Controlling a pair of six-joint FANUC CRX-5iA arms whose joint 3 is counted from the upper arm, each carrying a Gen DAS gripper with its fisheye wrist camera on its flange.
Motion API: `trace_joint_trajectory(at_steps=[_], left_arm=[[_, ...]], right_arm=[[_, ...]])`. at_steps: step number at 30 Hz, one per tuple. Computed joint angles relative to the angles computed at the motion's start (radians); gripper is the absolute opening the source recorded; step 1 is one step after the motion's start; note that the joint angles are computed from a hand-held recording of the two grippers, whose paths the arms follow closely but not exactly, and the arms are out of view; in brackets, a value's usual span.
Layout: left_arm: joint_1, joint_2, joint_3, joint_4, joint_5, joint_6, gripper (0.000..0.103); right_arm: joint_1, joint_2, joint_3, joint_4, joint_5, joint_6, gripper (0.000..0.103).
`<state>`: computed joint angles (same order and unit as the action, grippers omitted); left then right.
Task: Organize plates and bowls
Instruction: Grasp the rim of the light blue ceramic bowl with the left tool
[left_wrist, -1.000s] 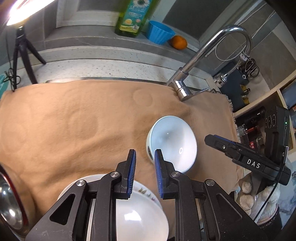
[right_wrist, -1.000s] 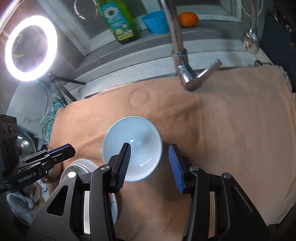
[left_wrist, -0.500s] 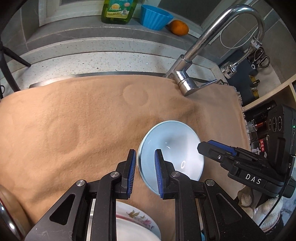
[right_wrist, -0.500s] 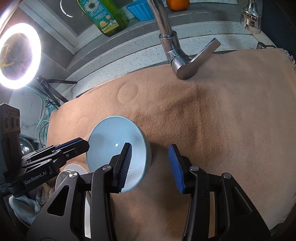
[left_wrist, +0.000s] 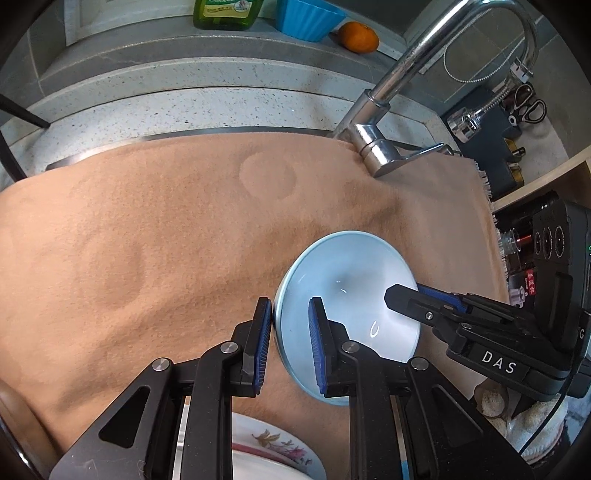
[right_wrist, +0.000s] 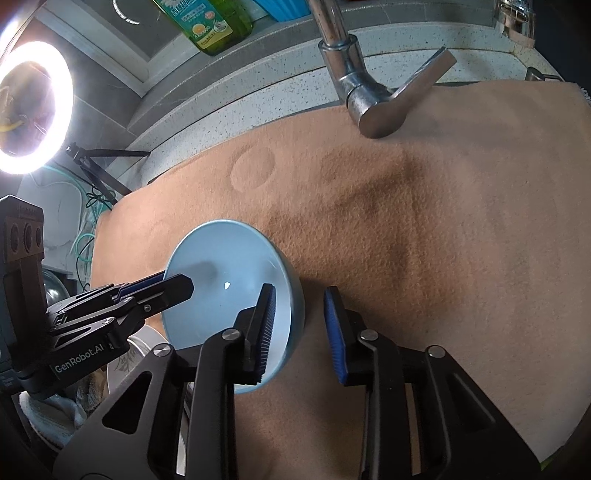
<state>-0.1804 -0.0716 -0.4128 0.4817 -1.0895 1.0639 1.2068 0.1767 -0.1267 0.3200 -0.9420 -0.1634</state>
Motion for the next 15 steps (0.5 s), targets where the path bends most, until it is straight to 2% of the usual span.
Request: trace_joint_trajectory(at_steps=[5, 15], left_arm=[[-0.008, 0.008, 0.009, -0.018, 0.002, 0.001, 0.013], [-0.004, 0.025, 0.011, -0.014, -0.010, 0.006, 0.010]], right_arm=[[-0.010, -0.004, -0.010, -0.038, 0.023, 0.008, 0.016], [-0.014, 0.018, 0.016, -0.057, 0.016, 0.031, 0.010]])
